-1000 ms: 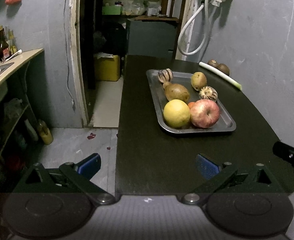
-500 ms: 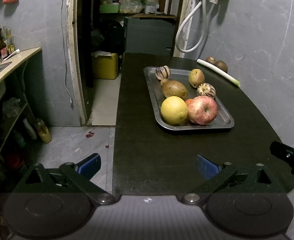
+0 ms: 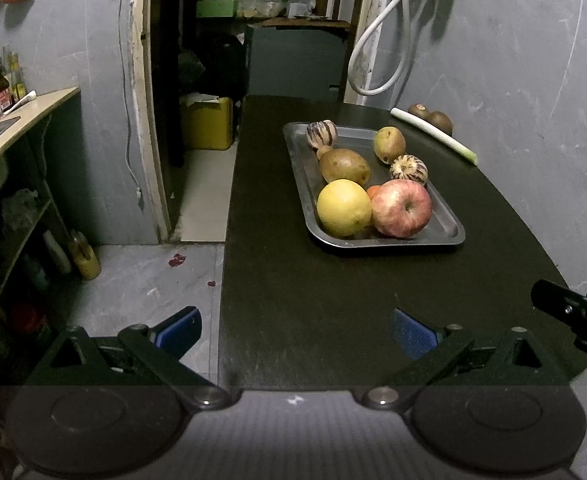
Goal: Organize fruits
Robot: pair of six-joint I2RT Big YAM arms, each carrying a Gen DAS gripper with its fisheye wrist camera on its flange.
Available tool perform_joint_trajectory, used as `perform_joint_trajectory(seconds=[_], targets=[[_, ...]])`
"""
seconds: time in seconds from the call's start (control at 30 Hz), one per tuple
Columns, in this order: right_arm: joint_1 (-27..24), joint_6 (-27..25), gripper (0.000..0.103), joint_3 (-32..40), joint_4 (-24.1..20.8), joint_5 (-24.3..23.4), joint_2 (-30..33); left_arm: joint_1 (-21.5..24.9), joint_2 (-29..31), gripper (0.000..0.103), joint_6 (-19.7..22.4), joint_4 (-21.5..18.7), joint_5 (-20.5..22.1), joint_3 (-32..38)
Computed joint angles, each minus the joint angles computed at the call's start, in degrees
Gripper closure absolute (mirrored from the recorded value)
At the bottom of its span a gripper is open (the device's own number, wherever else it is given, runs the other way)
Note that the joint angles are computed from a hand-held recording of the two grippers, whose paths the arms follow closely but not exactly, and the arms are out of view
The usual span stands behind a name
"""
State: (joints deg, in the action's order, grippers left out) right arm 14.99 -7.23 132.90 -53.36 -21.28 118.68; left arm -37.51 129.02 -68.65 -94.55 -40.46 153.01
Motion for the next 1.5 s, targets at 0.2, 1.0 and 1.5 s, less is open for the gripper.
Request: perform_joint_trajectory(seconds=[0.2, 1.0, 1.5], targets=[[0.0, 0.1, 0.001, -0.4, 0.2, 0.0, -0.2, 0.1, 0.0, 0.0, -0.3, -0.2, 0.0, 0.1], [-0.1, 0.2, 0.001, 1.0, -0.8, -0.1, 0.8, 0.3, 1.4, 0.001, -0.6, -1.6, 0.4, 2.3], [-0.2, 0.3, 0.001, 2.6, -1.5, -0.2, 1.8, 0.4, 1.7, 0.0, -0.5, -2.1, 0.7, 3.0]])
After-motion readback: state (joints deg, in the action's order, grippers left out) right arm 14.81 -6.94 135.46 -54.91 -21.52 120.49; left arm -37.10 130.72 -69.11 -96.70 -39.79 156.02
